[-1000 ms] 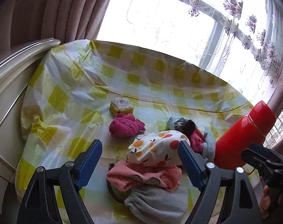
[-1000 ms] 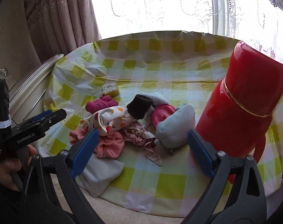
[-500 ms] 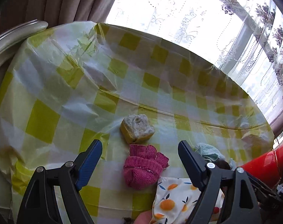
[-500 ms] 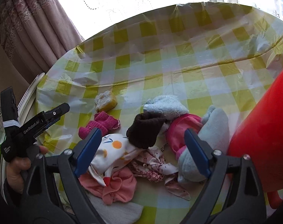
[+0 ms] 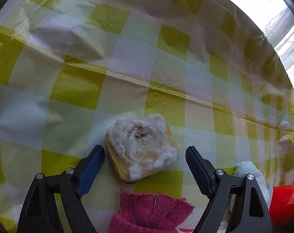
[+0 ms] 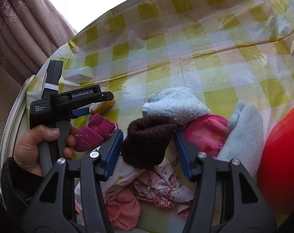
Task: Organize soft objects
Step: 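Reach both tools toward the remaining socks and cloths on the bed, then grasp the brown sock with the right tool while the left tool grasps the white sponge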
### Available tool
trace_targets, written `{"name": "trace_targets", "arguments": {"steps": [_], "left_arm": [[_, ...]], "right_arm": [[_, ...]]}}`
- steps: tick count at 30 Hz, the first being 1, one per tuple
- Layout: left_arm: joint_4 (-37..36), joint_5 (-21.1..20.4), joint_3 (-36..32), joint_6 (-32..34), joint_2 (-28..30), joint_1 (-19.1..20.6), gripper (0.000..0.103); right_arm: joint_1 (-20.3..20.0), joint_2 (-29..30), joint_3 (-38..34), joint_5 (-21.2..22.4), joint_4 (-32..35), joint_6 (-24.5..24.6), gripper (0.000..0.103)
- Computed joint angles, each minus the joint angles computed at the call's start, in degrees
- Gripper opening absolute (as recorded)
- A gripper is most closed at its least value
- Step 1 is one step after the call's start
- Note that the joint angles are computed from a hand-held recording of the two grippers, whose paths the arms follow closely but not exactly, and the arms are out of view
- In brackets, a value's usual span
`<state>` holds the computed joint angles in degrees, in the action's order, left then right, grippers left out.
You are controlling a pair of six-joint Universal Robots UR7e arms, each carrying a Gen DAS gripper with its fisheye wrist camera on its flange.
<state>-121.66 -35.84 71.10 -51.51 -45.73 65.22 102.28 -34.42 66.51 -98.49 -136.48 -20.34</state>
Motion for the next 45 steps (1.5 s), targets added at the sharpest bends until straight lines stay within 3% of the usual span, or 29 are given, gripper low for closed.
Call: {"name": "trace_targets", "arguments": {"steps": [1,3,7,15,18,21,26,32,36,40,45], "left_arm": [[1.9,1.0,-0.8,0.3,0.7,-0.2,0.085],[6.3,4.4,-2.1,0.3,1.9,-0.7,0.072],[1.3,4.5,1.0,2.5,0.9,-1.1,0.061],[-1.5,3.2,8.1,5.2,-2.7,-3.2,0.059],[-5.2,3.9,13.1,3.6,-5.0,-5.0,0.059],[-5.1,0.2,15.6,2.1,-6.1,-5.7,0.058],[-5.4,-0.3,19.2,0.7,-6.9,-8.3,0.058],[-5.4,11.0,25.9,-8.6,-10.6,-14.2,0.058],[0.3,16.8,26.7,-15.1,-11.4,-18.2,0.058],[9.1,19.6,28.0,-26.2,-12.9,-21.9,0.058],[12.9,19.0,30.1,-35.3,-12.5,-26.2,0.058]], "right_arm": [[-0.1,-0.1,0.2,0.0,-0.1,-0.2,0.045],[-0.3,-0.3,0.7,0.5,-0.9,-0.6,0.038],[-0.3,-1.4,2.6,0.7,-3.2,-2.1,0.032],[-0.3,-4.7,7.8,0.3,-5.5,-5.8,0.030],[-0.6,-6.6,10.2,0.8,-5.9,-6.8,0.029],[-0.8,-8.3,12.8,0.4,-5.6,-7.7,0.028],[-1.4,-11.2,16.4,-0.2,-5.6,-8.5,0.027],[-2.6,-16.7,22.0,1.2,-9.5,-10.9,0.027],[-3.3,-20.1,24.7,1.4,-10.5,-12.2,0.027],[-4.2,-23.1,27.0,0.7,-10.9,-13.7,0.027],[-5.5,-26.6,30.1,-1.2,-11.3,-15.7,0.027]]}}
